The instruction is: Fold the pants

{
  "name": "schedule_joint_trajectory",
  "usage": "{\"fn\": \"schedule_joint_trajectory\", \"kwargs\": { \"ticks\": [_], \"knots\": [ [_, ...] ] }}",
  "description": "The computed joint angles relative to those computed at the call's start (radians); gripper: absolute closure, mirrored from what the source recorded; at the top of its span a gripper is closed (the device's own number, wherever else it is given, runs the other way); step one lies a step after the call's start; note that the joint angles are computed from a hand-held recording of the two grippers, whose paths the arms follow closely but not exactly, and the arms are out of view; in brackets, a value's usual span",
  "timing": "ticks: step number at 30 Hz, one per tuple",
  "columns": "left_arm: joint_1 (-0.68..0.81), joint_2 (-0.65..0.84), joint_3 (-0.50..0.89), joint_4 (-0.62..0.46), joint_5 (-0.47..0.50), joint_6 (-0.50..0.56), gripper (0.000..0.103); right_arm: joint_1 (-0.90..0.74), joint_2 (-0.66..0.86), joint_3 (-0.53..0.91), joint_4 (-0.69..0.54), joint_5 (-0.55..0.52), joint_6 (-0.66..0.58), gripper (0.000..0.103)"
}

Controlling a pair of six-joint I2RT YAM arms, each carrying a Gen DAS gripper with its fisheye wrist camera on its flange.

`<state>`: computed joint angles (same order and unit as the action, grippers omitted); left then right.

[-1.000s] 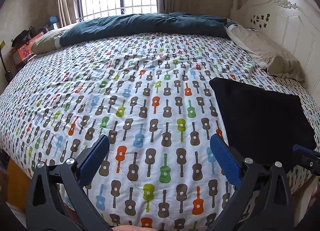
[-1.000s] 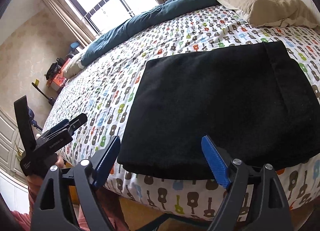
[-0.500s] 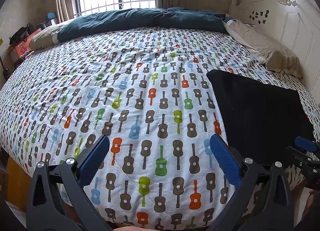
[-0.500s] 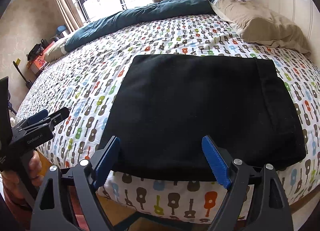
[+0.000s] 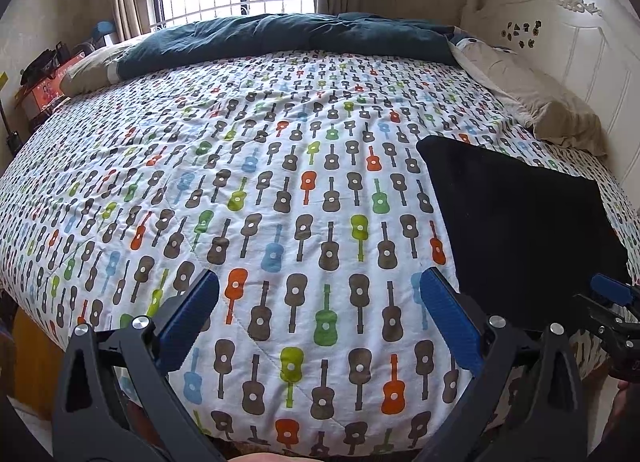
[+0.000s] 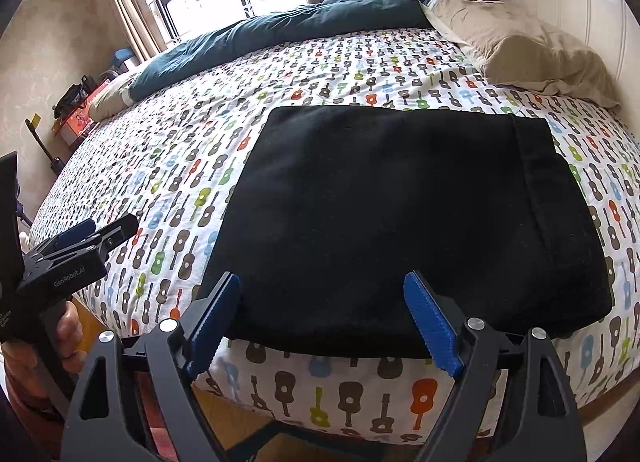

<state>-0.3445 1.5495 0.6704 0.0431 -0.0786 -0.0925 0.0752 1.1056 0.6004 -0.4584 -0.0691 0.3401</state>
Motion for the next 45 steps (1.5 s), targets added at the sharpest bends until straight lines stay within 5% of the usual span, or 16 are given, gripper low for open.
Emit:
{"fn": "schedule_joint_trajectory", "kwargs": {
  "ticks": [45],
  "knots": [
    [0.002,-0.002,-0.011,-0.023,-0.002,-0.014,0.003,0.044,-0.006,-0.011,0.002,0.016,0.022,0.019]
  ]
}}
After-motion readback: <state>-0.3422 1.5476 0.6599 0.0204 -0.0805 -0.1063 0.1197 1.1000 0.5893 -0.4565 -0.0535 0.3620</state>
